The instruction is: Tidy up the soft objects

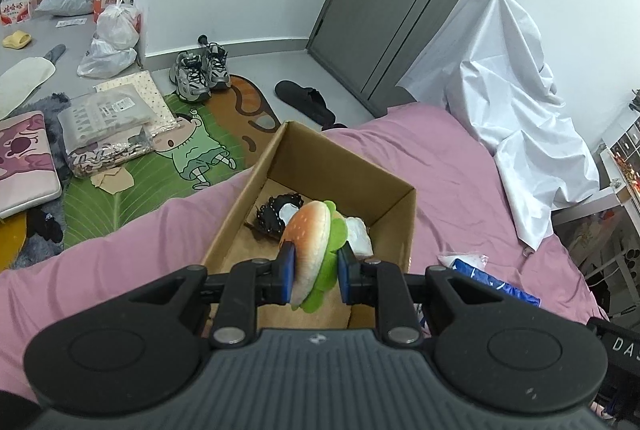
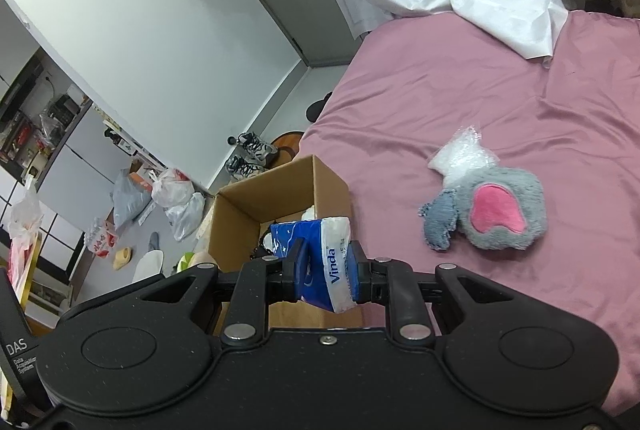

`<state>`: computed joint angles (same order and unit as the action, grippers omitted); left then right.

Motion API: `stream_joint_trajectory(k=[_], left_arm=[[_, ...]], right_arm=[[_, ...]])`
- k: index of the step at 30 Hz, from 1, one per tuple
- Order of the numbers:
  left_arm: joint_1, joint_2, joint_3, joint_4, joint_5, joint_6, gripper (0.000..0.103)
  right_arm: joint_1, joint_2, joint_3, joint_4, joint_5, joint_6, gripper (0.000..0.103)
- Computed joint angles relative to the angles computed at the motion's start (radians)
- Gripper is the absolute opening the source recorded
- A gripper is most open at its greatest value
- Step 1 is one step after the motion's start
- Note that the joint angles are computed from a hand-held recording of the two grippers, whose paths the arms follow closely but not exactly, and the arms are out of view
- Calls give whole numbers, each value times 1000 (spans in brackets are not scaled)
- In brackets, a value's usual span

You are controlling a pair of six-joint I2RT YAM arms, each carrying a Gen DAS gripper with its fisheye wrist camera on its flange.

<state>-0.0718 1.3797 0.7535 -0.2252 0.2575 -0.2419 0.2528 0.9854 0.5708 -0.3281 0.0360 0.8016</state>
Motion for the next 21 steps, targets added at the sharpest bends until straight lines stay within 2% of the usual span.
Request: stream_joint_trajectory(k=[8, 15, 21], left_arm=[[7, 115, 79, 6, 8, 23, 22], [-4, 162, 114, 8, -31, 28, 24], [-1, 168, 135, 0, -45, 23, 44]], right_arm=[[-1, 138, 52, 70, -23, -2, 21], [-7, 232, 90, 103, -46, -7, 21], [-4, 287, 110, 122, -53, -2, 21]])
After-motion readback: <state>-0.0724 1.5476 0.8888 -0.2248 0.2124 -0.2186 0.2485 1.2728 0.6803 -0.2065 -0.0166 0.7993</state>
